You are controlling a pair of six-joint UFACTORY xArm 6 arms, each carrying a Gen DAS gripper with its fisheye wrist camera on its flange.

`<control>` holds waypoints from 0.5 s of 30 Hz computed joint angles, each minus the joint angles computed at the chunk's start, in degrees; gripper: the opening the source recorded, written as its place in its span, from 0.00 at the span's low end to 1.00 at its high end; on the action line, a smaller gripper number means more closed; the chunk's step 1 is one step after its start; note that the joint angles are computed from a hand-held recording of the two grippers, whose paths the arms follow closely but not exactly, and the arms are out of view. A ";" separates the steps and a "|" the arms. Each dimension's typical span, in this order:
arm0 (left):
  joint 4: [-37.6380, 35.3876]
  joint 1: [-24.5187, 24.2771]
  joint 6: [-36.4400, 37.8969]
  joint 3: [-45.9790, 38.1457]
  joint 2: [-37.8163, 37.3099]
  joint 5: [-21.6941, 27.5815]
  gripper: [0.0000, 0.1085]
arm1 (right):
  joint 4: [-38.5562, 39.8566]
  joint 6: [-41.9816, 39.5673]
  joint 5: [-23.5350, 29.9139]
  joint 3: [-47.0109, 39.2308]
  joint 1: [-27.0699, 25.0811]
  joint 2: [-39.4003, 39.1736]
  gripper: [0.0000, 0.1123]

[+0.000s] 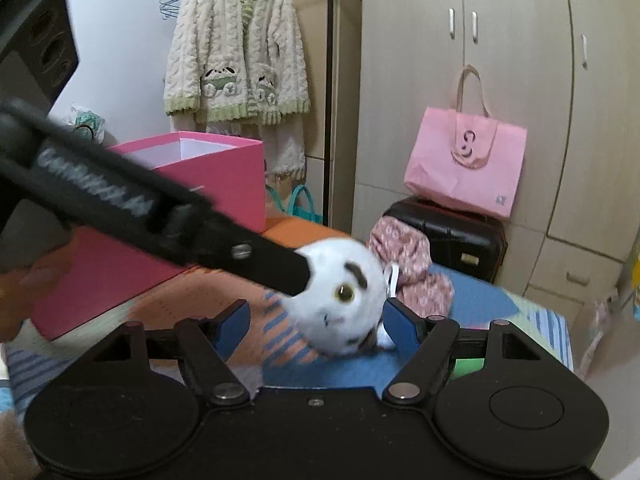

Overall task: Organize soft objects
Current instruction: 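Close the left gripper on the white plush dog while the right gripper grips it too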

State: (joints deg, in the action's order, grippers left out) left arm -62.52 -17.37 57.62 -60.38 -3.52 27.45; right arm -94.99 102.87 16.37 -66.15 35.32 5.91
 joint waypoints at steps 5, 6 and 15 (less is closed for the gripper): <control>3.54 -1.07 -5.81 -4.29 5.56 -2.85 0.64 | -0.34 0.61 0.04 -3.15 -0.90 3.21 0.69; 4.63 -1.10 -7.12 -4.94 6.48 -3.07 0.64 | -0.15 0.90 -0.17 -3.64 -1.10 3.75 0.70; 2.36 1.95 -9.39 -9.58 10.76 5.78 0.60 | 16.53 -14.25 2.84 -6.73 -0.97 7.78 0.82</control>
State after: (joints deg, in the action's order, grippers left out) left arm -60.17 -15.41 48.23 -69.96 7.24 33.23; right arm -78.46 88.63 19.21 -72.88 34.35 13.69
